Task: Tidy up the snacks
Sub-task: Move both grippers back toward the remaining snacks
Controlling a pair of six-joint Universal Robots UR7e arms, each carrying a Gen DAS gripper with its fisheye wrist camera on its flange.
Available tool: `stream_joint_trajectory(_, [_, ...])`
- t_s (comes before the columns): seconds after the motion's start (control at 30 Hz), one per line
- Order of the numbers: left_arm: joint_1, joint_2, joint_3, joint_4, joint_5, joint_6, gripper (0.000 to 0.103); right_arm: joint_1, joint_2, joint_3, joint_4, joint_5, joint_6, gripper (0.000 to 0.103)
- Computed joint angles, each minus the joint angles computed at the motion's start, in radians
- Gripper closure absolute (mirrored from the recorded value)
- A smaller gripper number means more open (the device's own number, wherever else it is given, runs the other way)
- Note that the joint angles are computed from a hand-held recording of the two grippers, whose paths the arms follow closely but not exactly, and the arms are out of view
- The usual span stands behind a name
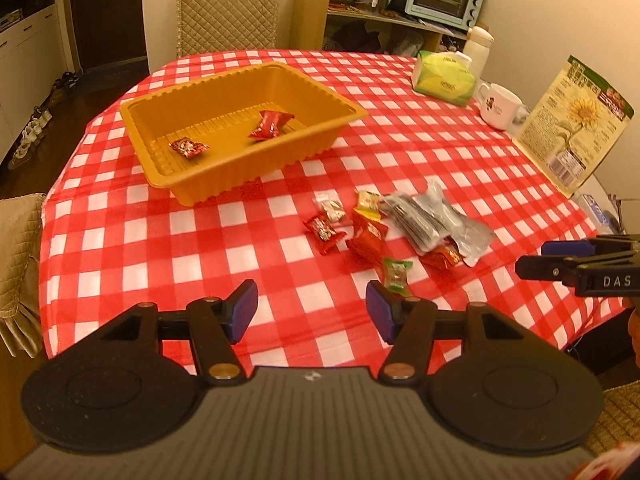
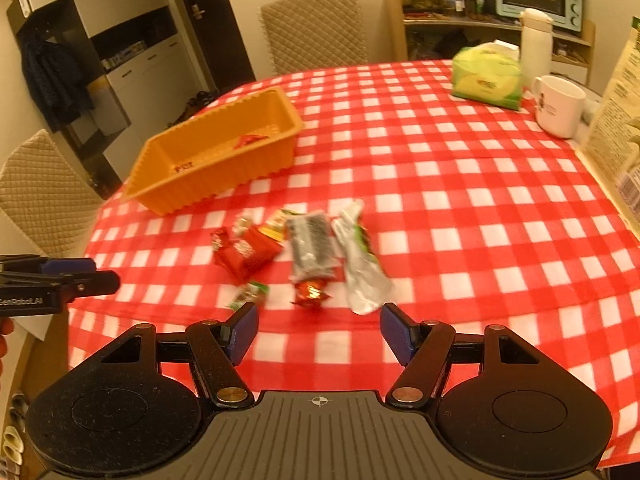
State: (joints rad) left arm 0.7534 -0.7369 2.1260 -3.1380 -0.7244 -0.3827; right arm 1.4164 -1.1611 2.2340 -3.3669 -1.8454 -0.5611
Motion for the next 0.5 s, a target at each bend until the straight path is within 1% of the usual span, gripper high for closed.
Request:
stream_joint_trajectory(0.2, [0.008,0.015,-0.013,0.001,-0.004,0.003,0.046,-0.031,-0.004,0.0,-0.004,-0.004,-0.028,0.036])
stream_joint_trajectory(0.5, [0.038,0.023,-0.039,0.009,0.002,0.026,0.046,-0.042,0.042,-0.057,-0.013,-0.01,-0.084,0.037])
